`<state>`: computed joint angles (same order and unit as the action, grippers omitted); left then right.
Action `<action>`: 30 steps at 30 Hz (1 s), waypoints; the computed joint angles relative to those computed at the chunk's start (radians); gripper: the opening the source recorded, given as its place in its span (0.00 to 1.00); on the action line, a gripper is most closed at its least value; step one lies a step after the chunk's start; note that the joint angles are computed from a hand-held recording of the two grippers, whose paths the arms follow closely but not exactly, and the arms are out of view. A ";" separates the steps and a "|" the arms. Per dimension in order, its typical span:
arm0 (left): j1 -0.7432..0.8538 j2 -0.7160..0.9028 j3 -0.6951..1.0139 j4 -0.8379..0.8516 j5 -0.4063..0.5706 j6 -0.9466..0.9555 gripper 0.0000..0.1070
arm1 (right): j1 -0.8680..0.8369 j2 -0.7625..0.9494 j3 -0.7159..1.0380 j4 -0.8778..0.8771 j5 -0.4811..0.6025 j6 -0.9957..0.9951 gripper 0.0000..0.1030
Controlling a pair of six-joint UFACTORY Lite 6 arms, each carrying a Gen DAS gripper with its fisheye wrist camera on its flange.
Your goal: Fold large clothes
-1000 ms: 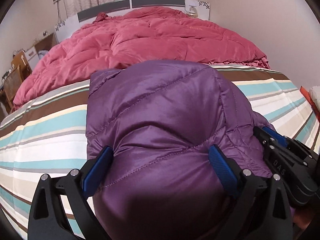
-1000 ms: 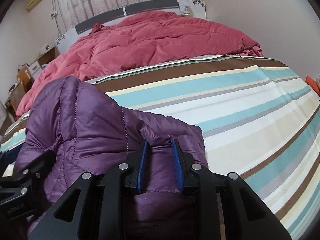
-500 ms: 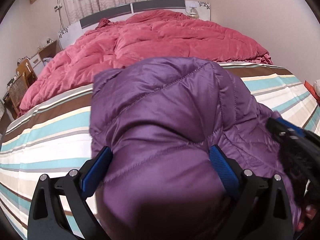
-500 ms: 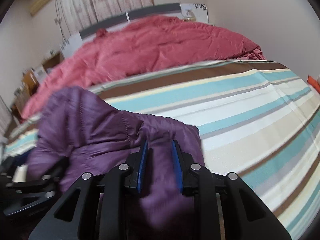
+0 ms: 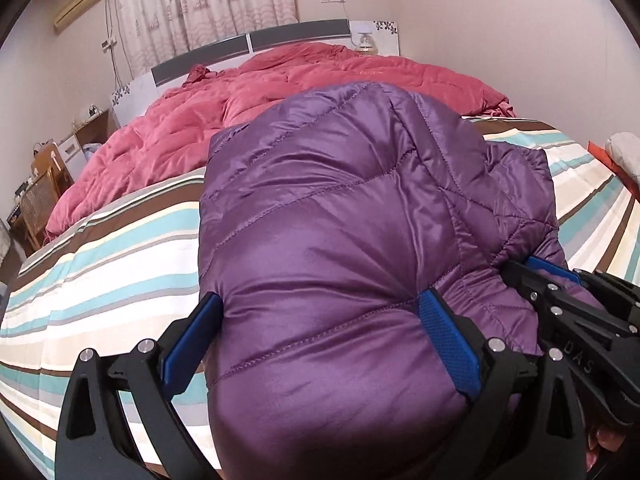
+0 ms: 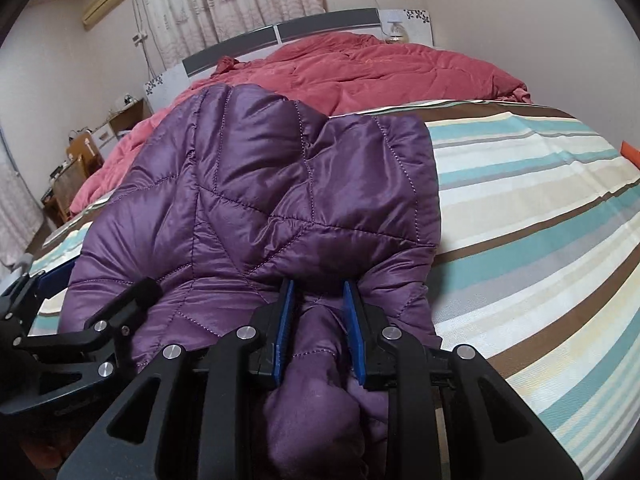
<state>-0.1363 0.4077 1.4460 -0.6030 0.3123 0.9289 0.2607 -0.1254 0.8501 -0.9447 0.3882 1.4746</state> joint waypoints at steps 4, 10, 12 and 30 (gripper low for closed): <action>0.055 -0.005 0.058 -0.043 0.132 0.017 0.92 | -0.019 -0.070 0.028 0.204 0.028 -0.182 0.23; 0.118 -0.035 0.061 -0.080 0.143 0.014 0.94 | -0.034 -0.111 0.126 0.335 0.096 -0.327 0.26; 0.134 -0.009 0.099 -0.055 0.161 -0.017 0.95 | -0.035 -0.119 0.127 0.350 0.116 -0.329 0.48; 0.112 0.090 0.146 -0.002 0.219 -0.050 0.95 | -0.020 -0.018 0.070 0.232 0.178 -0.237 0.48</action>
<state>-0.0244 0.4979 1.5923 -0.6046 0.5315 0.8789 0.2409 -0.1431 0.9203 -0.7130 0.5661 1.2372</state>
